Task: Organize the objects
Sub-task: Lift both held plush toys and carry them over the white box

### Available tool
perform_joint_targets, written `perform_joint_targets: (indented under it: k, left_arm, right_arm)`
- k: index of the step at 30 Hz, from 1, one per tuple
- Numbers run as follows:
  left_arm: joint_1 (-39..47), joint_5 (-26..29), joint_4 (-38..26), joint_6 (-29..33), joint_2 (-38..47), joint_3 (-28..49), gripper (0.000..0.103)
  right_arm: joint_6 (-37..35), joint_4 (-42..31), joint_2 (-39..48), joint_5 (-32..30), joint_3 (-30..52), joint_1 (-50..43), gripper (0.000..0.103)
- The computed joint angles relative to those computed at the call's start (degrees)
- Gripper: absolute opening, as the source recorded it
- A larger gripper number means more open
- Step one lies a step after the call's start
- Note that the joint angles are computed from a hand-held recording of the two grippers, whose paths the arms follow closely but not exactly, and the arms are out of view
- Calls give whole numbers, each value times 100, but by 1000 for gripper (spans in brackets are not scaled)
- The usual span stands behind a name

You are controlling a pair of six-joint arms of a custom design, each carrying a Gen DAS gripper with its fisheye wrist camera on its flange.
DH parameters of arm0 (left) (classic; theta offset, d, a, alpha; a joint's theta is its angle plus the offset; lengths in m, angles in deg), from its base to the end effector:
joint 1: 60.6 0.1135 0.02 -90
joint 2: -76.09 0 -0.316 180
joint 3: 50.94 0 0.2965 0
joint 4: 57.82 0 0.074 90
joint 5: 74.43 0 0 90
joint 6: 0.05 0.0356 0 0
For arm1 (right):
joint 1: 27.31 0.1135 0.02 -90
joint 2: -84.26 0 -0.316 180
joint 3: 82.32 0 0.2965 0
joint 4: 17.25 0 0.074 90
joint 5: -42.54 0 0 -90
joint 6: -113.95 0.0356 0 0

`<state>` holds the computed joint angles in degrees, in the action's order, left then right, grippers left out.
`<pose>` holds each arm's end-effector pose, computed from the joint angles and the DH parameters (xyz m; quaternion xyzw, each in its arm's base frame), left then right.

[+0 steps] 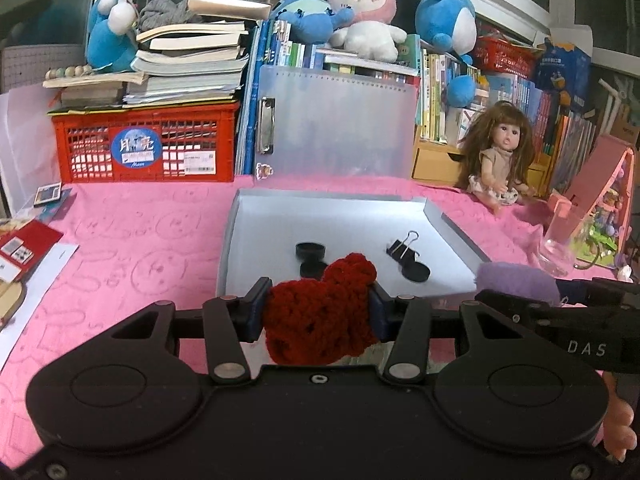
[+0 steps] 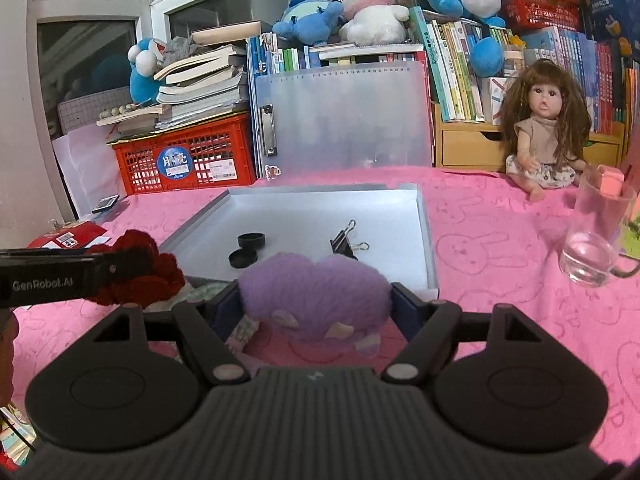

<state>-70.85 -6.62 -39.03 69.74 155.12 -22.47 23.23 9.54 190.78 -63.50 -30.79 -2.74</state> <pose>0.2377 -0.0293 0.1384 -0.1677 0.8460 0.0368 0.5049 0.3373 0.1650 0.1225 -0.2559 0.8134 0.2222 0.4728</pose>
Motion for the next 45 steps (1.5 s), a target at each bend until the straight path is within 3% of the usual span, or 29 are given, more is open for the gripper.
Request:
perform_joint_targets:
  k: [10, 21, 31, 38, 45]
  left_arm:
    - [468, 464, 107, 185, 553, 632, 46]
    - [1309, 1233, -561, 176, 1486, 2134, 46]
    - [1672, 1694, -534, 158, 2599, 3173, 47]
    - [1826, 1777, -643, 64, 3345, 3789, 47]
    - [1724, 1470, -634, 66, 3755, 3961, 47]
  right_arm:
    - [-8, -401, 226, 100, 742, 41, 77]
    - [-107, -1622, 890, 98, 2444, 4, 77]
    - [135, -3092, 1915, -280, 4307, -71, 77]
    - [238, -3759, 2650, -98, 5345, 34, 77]
    - [252, -3675, 2882, 286, 5391, 141, 77]
